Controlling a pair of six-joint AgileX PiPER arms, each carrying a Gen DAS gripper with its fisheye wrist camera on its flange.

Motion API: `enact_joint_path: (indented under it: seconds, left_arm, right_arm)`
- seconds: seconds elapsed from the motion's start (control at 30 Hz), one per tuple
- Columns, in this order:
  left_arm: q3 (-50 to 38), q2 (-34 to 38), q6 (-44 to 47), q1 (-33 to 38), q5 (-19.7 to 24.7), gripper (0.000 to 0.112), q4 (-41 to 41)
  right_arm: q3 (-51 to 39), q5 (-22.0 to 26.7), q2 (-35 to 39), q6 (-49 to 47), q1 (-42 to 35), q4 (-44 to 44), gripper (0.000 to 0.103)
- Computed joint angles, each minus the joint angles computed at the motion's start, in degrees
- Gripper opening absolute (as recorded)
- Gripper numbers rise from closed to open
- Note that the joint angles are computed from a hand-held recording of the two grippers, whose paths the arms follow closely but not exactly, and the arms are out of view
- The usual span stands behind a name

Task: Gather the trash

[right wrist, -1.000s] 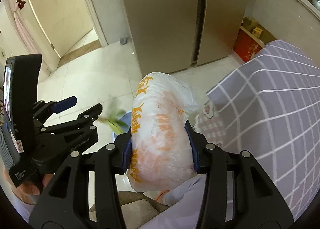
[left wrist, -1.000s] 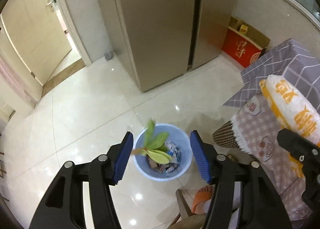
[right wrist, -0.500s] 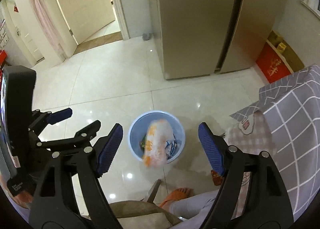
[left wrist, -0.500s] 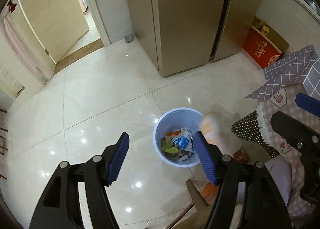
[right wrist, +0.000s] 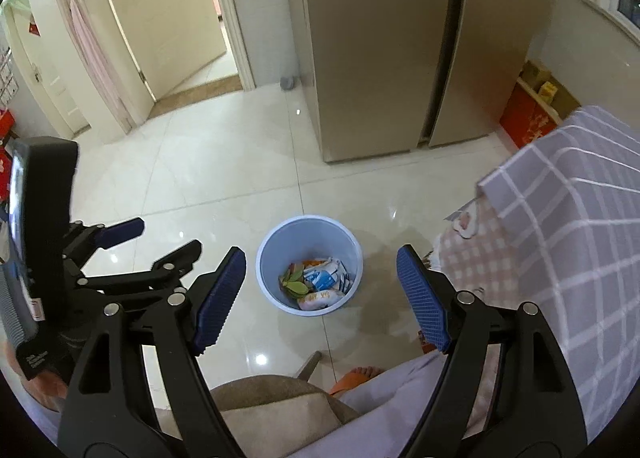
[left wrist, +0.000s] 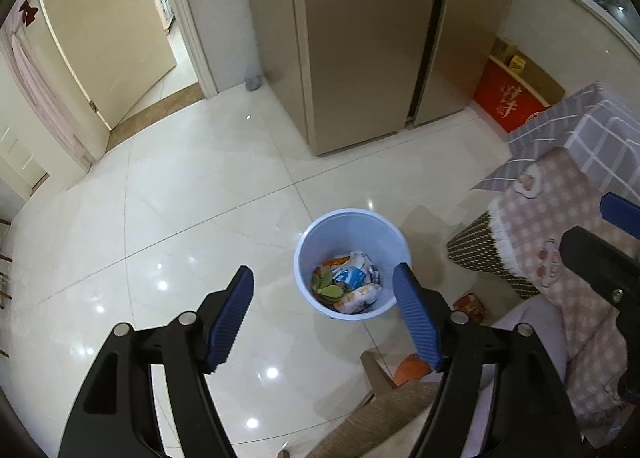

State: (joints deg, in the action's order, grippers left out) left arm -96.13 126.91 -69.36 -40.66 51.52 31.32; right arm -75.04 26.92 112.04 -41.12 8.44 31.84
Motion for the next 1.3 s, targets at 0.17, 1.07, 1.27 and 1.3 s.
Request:
enact_joint_path:
  seconds: [0.17,1.07,1.27,1.3]
  left_arm:
    - [-0.87,-1.97,-3.32,-4.89,3.63,0.075,3.56]
    - [-6.13,-8.67,-19.22,-31.93,12.06,0.079,25.17]
    - [-6.36,-9.43,-21.33,-35.45,13.86,0.079,28.3]
    - [-5.88,-9.86,-21.87,-36.18,14.04,0.079,29.08]
  right_arm:
    - [11.49,-3.26,-10.29,-10.43,-4.2,10.3,0.08]
    - [46.0,10.24,-55.7,-53.12,-49.59,46.57,0.091]
    - [48.05,19.9,-60.6,-55.69,-60.64,46.77,0.091]
    - [48.26,21.14,-61.13,-55.88,-61.72,46.86,0.091]
